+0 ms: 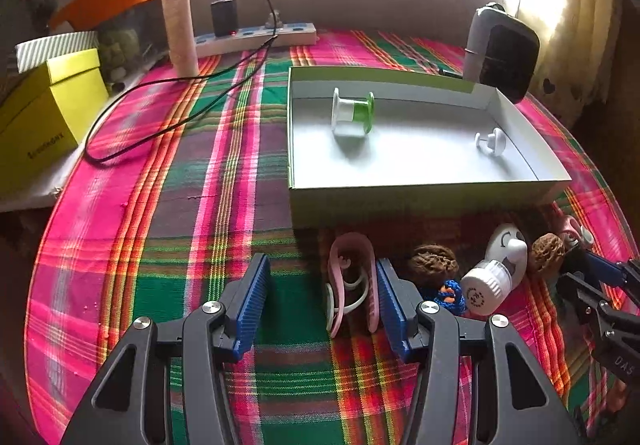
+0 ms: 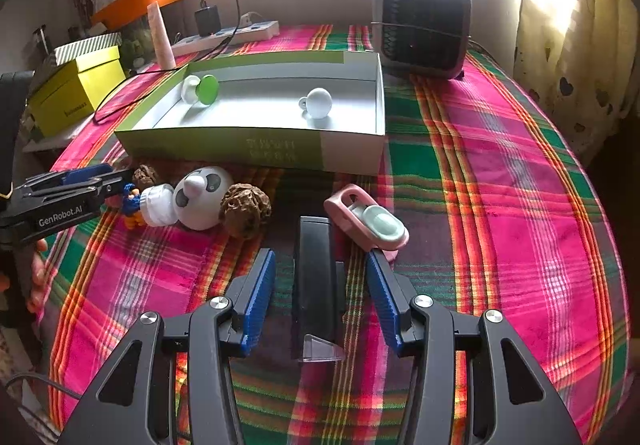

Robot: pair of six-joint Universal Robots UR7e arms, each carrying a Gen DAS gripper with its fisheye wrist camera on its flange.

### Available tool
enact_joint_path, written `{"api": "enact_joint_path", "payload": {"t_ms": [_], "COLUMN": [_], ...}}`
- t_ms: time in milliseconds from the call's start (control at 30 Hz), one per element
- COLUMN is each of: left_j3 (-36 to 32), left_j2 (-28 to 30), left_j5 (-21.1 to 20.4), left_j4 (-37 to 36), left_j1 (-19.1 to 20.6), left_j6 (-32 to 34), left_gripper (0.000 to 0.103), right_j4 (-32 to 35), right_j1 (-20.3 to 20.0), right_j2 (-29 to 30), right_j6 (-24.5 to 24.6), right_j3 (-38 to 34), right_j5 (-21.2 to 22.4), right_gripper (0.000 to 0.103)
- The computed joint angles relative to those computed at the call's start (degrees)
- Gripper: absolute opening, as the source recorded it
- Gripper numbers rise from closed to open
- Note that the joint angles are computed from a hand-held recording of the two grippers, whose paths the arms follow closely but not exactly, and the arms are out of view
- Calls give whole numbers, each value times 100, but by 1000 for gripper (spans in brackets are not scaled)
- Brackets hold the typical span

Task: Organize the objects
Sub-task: 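Grasp the pink clip with the left tool while the right tool holds the stapler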

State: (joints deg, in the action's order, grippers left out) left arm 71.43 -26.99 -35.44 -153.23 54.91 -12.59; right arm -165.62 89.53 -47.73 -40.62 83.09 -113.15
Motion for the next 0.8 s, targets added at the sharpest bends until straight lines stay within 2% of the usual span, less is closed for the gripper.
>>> {"api": "enact_joint_path", "payload": {"t_ms": [267,600,800], "left_j3": [5,20,27], "left_j2": [7,-18,-24], "left_j5": [13,125,153], "left_j4": [-20,-26,-29], "left_j1": [-4,2,9], "left_j6": [20,-28,-76], "left_gripper": [50,35,30], "right_j4": [14,-106,-108], "right_j1": [-5,-5,-6], "right_j2": [-6,-17,-26], "right_j6": [19,113,140], "right_j3": [-8,26,37], "right_j5": [14,-46,-38], "right_gripper": [48,34,33]}}
